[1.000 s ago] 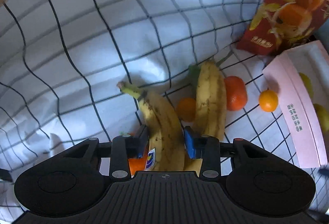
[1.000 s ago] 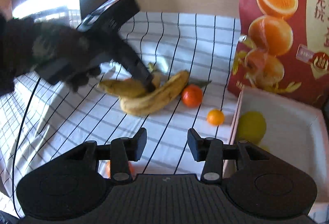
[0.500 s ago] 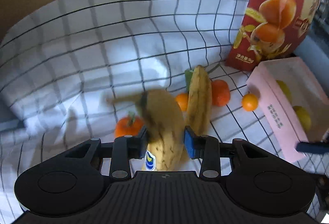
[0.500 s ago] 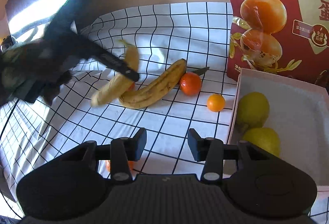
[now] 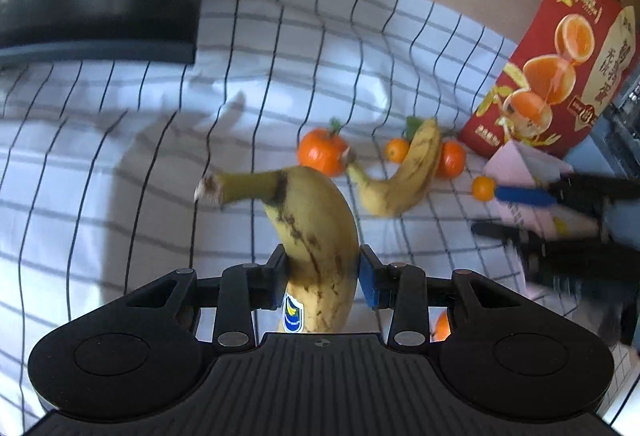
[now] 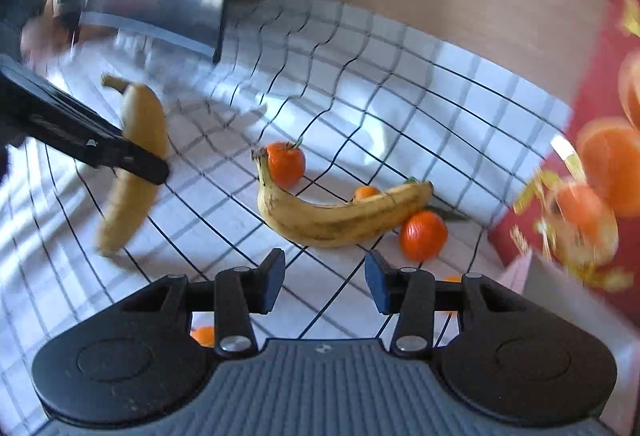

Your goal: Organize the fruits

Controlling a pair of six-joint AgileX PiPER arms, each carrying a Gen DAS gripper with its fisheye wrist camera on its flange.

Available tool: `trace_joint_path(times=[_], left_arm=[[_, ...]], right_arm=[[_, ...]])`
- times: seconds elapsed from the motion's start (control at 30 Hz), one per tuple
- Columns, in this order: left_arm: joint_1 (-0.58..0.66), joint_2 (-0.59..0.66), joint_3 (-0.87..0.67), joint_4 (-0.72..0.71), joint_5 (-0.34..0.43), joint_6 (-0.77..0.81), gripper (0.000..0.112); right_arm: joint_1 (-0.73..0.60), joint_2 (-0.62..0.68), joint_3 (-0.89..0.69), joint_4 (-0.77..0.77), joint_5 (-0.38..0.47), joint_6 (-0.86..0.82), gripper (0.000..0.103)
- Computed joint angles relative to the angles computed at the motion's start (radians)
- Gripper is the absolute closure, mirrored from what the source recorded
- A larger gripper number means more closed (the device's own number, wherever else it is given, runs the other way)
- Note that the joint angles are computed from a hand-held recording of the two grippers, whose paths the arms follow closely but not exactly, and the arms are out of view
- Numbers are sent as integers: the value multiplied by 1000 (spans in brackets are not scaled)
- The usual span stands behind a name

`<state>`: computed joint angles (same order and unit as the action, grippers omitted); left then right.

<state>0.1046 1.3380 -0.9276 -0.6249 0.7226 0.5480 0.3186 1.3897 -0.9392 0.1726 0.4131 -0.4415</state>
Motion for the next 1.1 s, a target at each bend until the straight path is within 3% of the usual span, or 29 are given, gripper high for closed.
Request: trace_joint_path(times=[0.07,0.17,0.27,0.37,0.47,0.7,0.83,0.9,1.1], left_arm=[[-12,11,30,1,-31,0,71],[-22,20,78,-1,-78,-15,71],[-37,24,103,43,-106,-63,71],[-35,9,120,41,-114,-56,71],[-47,-5,123,78,-114,-90,71],[-26,-25,149,45,-105,-43,71],[-9,-39,165,17,-96,-14,71],[-8,-47,175,12,-98,-12,71],[6,-63,193,-12,-93,-13,71]], right_arm=[[-7,62,-75,-17,45,64,58],[-31,156,-182,-4,115,245,45],[-74,217,-228,129,151,338,45],[-88,240,-219,218,100,415,45],[-66,261,-228,145,49,575,42],[-33,383,-324,88,65,758,41],[-20,407,-329,51,28,769,42],[-21,405,-329,34,31,758,54],[-73,309,-233,283,36,452,69]])
